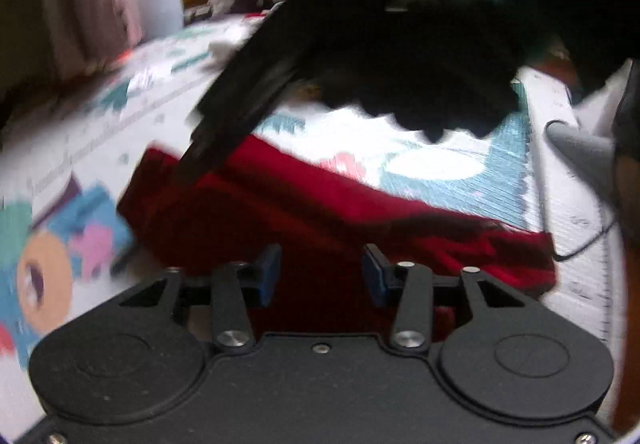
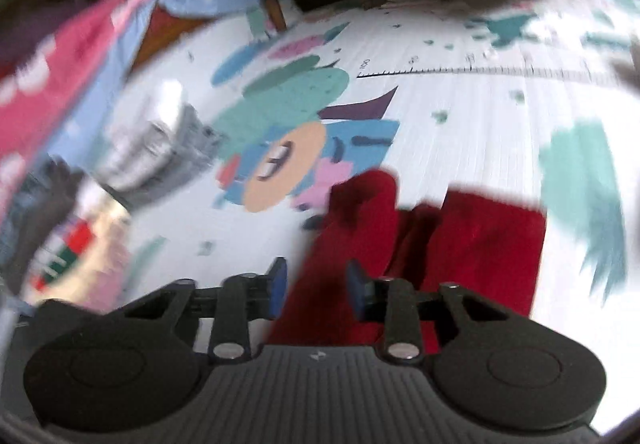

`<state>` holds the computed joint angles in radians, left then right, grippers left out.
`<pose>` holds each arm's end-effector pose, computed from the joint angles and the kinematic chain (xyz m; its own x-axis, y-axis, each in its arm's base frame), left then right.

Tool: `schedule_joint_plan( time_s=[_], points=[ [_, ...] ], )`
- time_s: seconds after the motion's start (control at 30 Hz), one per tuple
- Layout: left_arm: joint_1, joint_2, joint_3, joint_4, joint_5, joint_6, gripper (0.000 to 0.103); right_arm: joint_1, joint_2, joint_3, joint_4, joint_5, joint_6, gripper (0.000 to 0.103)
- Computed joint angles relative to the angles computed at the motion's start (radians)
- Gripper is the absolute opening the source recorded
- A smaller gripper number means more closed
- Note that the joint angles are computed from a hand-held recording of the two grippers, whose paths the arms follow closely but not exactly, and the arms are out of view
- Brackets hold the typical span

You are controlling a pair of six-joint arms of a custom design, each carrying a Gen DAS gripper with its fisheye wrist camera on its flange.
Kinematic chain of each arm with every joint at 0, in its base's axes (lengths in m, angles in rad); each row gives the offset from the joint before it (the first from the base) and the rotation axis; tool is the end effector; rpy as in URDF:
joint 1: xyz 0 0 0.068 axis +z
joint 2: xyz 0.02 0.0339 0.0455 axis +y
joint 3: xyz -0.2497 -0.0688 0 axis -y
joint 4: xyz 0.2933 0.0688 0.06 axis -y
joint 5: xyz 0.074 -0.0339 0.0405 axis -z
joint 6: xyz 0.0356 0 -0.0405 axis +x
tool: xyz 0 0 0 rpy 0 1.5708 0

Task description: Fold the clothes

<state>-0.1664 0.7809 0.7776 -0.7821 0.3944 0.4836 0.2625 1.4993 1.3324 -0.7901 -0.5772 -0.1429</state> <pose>0.2065 -0.0486 0.2727 -0.4217 0.5061 -0.7524 0.6969 0.7118 0.0882 0.3437 0.1125 0.2881 -0.7072 -0.3136 -0.6336 -0.6281 0.6901 0.3595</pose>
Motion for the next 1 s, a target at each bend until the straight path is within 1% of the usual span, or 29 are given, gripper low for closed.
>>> schedule_joint_plan(
  time_s=[0.07,0.13,0.23,0.33,0.43,0.5,0.6,0.67,0.73,0.83,0.93,1.0],
  points=[
    [-0.038,0.054,-0.003,0.062,-0.040,-0.003,0.042,0.007,0.080,0.071,0.000,0.044,-0.018,0.023],
    [-0.073,0.119,0.002,0.094,-0.101,-0.013,0.042,0.017,0.161,0.131,-0.012,0.082,-0.016,0.022],
    [-0.091,0.182,-0.004,0.100,-0.154,-0.067,0.042,0.051,0.266,0.183,-0.063,0.167,-0.074,0.022],
    [-0.097,0.230,0.014,0.116,-0.163,-0.168,0.043,0.085,0.261,0.138,-0.001,0.223,-0.113,0.022],
    [-0.138,0.248,0.049,0.097,-0.202,-0.196,0.042,0.089,0.240,0.139,-0.004,0.234,-0.140,0.022],
    [-0.130,0.205,0.050,0.082,-0.179,-0.228,0.042,0.089,0.224,0.142,-0.011,0.237,-0.159,0.023],
    [-0.105,0.134,0.046,0.068,-0.130,-0.274,0.042,0.064,0.133,0.088,0.016,0.157,-0.168,0.023],
    [-0.108,0.105,0.017,0.079,-0.137,-0.267,0.042,0.060,0.082,0.056,0.011,0.132,-0.187,0.023],
    [-0.121,0.111,-0.001,0.086,-0.162,-0.259,0.042,0.073,0.045,0.019,0.009,0.143,-0.222,0.023],
    [-0.137,0.098,-0.017,0.098,-0.182,-0.269,0.042,0.088,0.030,-0.018,0.025,0.152,-0.230,0.023],
    [-0.115,0.057,-0.034,0.099,-0.160,-0.250,0.042,0.095,0.055,-0.014,0.059,0.153,-0.212,0.023],
    [-0.104,0.040,-0.048,0.090,-0.140,-0.227,0.042,0.099,0.102,0.012,0.082,0.165,-0.182,0.022]
  ],
)
